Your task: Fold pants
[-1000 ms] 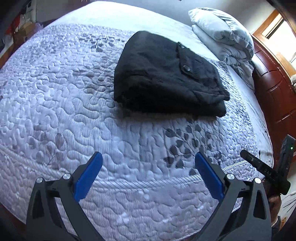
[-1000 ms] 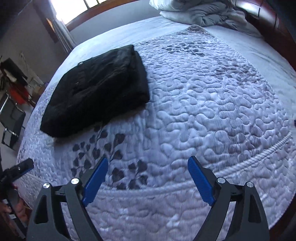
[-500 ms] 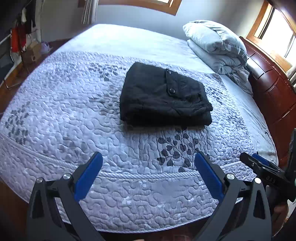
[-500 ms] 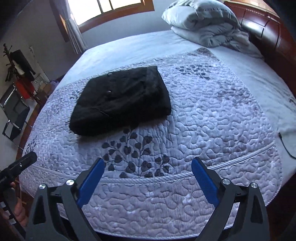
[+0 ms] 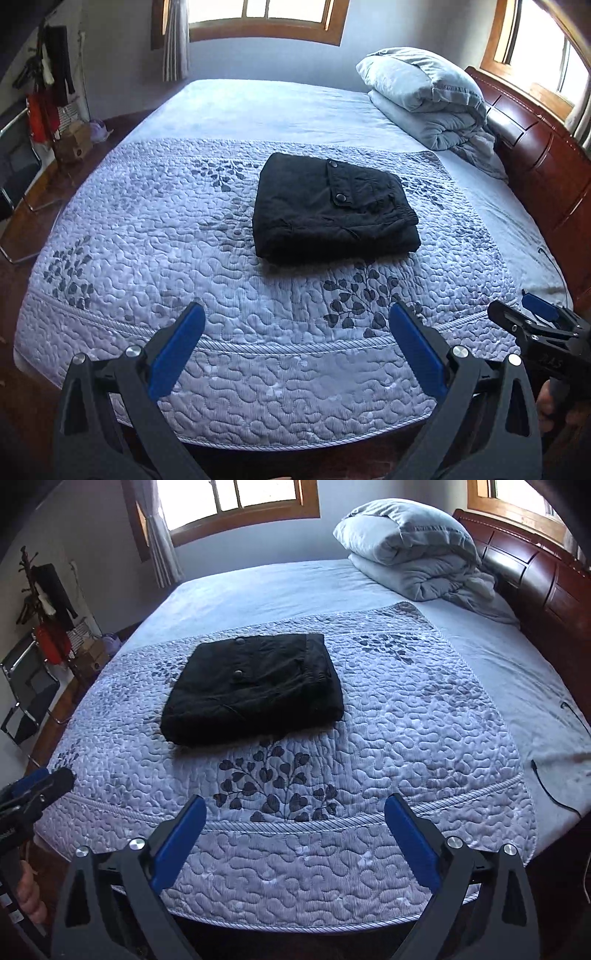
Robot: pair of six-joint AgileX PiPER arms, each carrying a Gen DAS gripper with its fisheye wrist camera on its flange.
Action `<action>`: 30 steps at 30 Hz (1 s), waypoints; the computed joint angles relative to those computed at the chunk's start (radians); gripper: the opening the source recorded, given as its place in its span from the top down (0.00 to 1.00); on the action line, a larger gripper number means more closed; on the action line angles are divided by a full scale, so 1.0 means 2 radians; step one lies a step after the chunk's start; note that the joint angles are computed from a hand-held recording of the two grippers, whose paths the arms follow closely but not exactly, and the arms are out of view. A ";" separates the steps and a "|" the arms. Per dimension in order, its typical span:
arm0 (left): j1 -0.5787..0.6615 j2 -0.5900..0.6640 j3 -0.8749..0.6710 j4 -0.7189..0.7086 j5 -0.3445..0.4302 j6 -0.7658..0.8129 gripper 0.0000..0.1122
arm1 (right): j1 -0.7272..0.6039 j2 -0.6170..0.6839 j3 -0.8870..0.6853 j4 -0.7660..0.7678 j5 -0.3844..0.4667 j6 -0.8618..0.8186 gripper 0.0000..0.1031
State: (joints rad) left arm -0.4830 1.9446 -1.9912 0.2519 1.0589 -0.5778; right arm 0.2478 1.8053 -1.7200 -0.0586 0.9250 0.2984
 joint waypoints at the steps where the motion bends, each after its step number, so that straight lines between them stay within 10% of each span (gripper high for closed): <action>1: -0.003 -0.005 0.001 0.003 0.001 -0.002 0.11 | 0.001 -0.002 0.000 0.000 0.000 0.000 0.05; 30: -0.040 -0.035 -0.007 0.062 0.027 -0.026 0.11 | 0.021 -0.019 -0.022 -0.014 0.026 0.008 0.05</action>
State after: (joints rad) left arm -0.5621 1.8744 -2.0048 0.3752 1.1123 -0.6306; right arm 0.2903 1.7670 -1.7648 -0.0875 0.9773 0.3136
